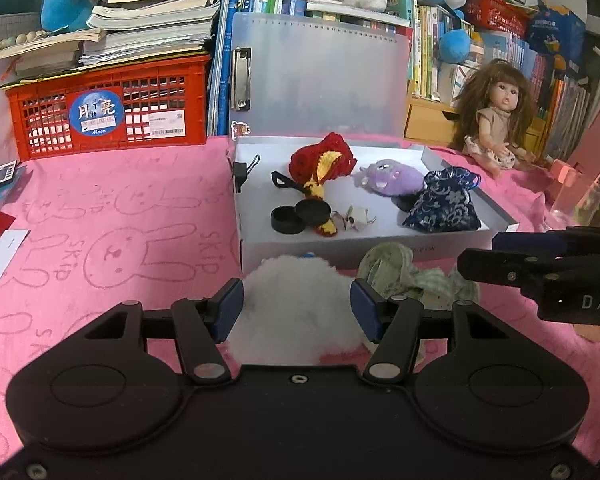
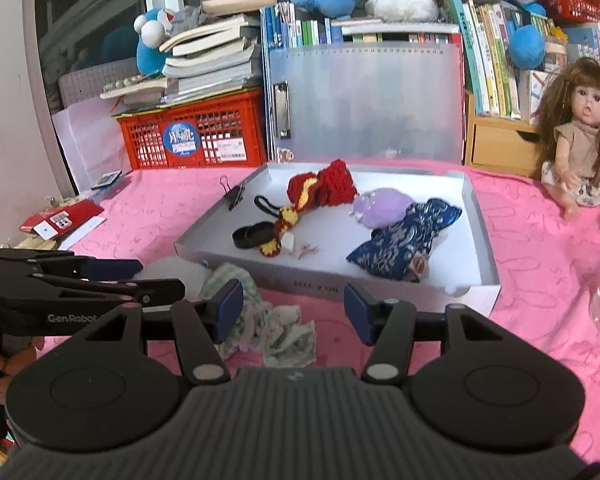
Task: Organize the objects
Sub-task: 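Grasp the white fluffy pompom with left tool while right tool grasps the green gingham cloth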
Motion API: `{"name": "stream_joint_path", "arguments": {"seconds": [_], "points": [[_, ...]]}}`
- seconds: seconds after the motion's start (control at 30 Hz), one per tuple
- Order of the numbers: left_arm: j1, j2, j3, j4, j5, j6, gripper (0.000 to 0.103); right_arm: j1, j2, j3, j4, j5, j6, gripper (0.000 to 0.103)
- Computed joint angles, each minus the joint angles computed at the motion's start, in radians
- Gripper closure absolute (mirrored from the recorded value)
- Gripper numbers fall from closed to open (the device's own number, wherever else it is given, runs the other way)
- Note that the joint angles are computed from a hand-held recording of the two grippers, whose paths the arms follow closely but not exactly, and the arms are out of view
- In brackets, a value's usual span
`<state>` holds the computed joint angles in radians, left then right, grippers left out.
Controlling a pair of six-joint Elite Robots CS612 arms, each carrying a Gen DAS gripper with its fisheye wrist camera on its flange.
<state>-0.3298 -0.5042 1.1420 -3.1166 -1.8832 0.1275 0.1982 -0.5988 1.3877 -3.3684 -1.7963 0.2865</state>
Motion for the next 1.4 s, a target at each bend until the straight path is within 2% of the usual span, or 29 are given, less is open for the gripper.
{"name": "stream_joint_path", "arguments": {"seconds": [0.23, 0.43, 0.93, 1.3, 1.4], "points": [[0.002, 0.008, -0.008, 0.006, -0.001, -0.012, 0.042, 0.001, 0.012, -0.013, 0.032, 0.034, 0.003, 0.029], [0.011, 0.019, -0.032, 0.017, -0.042, -0.054, 0.036, 0.001, 0.020, -0.025, 0.056, 0.050, 0.005, 0.028], [0.012, 0.034, -0.054, 0.062, -0.056, -0.047, 0.027, -0.003, 0.030, -0.039, 0.088, 0.083, 0.009, 0.027], [0.008, 0.037, -0.058, 0.082, -0.057, -0.035, 0.027, -0.005, 0.031, -0.040, 0.092, 0.097, 0.005, 0.027], [0.009, 0.039, -0.059, 0.085, -0.062, -0.035, 0.030, -0.005, 0.031, -0.039, 0.093, 0.102, 0.006, 0.027]]}}
